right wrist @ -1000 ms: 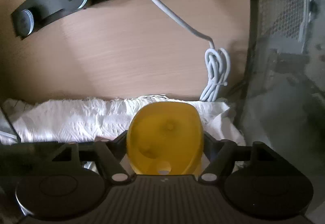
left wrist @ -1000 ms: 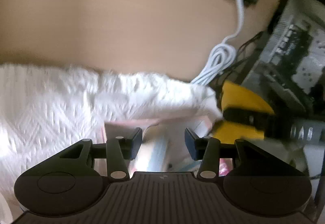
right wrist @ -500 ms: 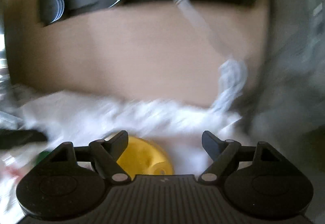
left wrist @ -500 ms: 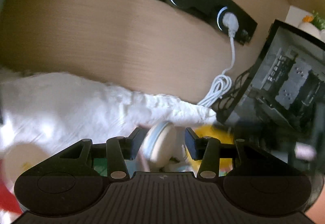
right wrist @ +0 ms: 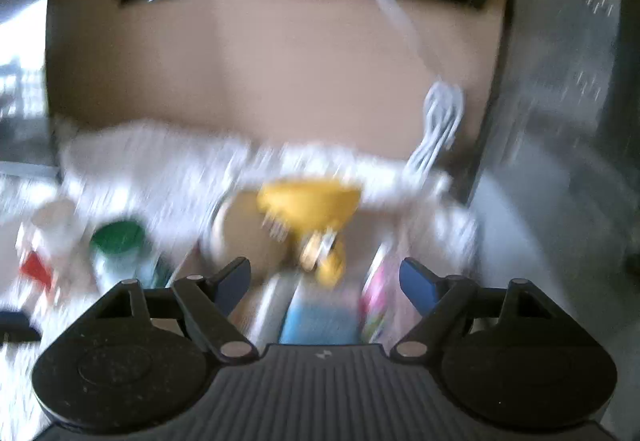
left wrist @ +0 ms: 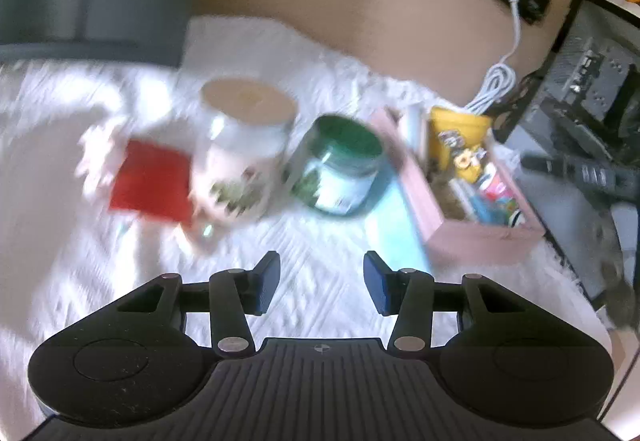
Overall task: Organize soft objects
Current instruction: 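Carry the beige case and yellow toy into the pink box and open both grippers, then grasp the crumpled white tissue with the left gripper while the right grasps the red packet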
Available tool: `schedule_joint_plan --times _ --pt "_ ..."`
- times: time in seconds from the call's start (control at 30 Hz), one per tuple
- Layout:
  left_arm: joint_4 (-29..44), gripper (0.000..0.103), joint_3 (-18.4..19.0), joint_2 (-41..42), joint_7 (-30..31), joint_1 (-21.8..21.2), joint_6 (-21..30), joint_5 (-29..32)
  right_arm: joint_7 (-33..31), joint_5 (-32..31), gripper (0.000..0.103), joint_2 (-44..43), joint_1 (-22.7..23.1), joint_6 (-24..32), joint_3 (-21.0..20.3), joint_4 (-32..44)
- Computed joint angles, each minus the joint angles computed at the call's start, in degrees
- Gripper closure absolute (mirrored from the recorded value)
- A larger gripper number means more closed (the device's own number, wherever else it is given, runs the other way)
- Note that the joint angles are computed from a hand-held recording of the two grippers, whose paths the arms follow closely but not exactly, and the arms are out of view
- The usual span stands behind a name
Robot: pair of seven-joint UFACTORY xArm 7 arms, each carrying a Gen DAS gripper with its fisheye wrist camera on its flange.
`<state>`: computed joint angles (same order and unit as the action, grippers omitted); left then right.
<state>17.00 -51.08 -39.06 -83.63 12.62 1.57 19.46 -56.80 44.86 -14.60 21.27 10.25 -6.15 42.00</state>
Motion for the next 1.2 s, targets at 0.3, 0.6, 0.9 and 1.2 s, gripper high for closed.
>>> schedule_joint_plan --times 0.3,0.6,0.9,1.2 --pt "-4.24 0.053 1.49 -12.5 -9.28 -8.55 18.09 -0.58 11.46 -10.46 0.021 -7.17 -0.23 6.05 3.25 -10.0" --pt "-13.18 0.053 15.53 -13.88 -8.7 1.35 2.04 4.71 20.05 -20.45 0.021 -6.22 -1.88 9.73 6.44 -13.87" --pt "-3.43 0.053 8.01 8.04 4.4 21.33 -5.24 4.95 19.67 -19.06 0.011 -7.26 0.87 7.63 3.31 -16.1" --pt "-2.09 0.052 0.99 6.96 7.15 24.79 -2.81 1.22 19.72 -19.28 0.0 -6.16 -0.05 9.85 3.81 -14.83"
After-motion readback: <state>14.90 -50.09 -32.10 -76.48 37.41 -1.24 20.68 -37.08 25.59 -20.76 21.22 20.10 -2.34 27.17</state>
